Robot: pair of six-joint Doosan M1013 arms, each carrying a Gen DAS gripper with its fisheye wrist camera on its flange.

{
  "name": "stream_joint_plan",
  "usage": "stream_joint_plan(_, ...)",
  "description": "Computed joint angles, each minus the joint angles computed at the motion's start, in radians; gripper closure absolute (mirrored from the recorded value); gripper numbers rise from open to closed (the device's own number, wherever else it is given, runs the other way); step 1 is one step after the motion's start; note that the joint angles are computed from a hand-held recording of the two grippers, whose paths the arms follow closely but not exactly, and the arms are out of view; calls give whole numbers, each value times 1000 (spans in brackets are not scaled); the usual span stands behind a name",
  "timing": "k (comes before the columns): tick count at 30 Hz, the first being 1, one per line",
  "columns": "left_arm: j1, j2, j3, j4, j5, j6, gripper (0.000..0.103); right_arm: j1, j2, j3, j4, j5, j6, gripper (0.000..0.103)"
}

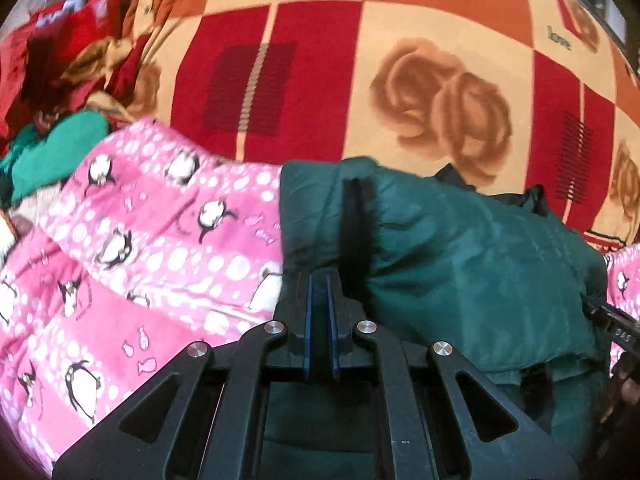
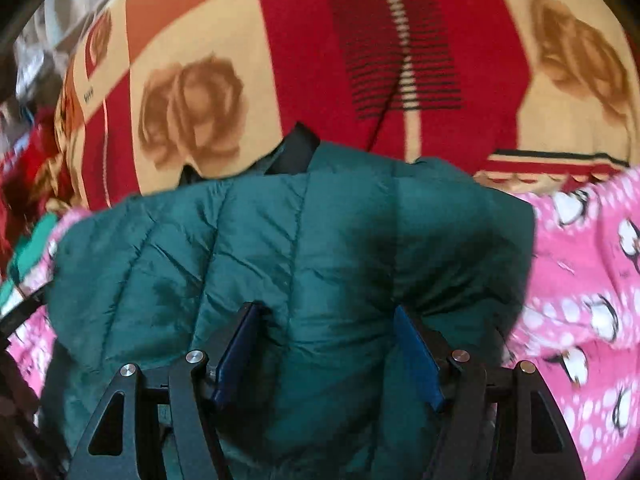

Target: Fold large clothes

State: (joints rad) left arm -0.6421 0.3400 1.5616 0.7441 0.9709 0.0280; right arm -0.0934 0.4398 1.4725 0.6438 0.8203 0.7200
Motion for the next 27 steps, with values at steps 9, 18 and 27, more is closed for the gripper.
stream_joint_plan(9,-14,-41,14,37,-55,-58,90,-26,-42,27,63,32,-29,35)
stream_joint_plan(18,-59,-14,-34,131,-67,-36,36,-31,-76,57,84,31,-52,35)
stream_joint_plan(27,-37,104,-148,5,38,168,36,27,-60,65,12,-57,-59,35)
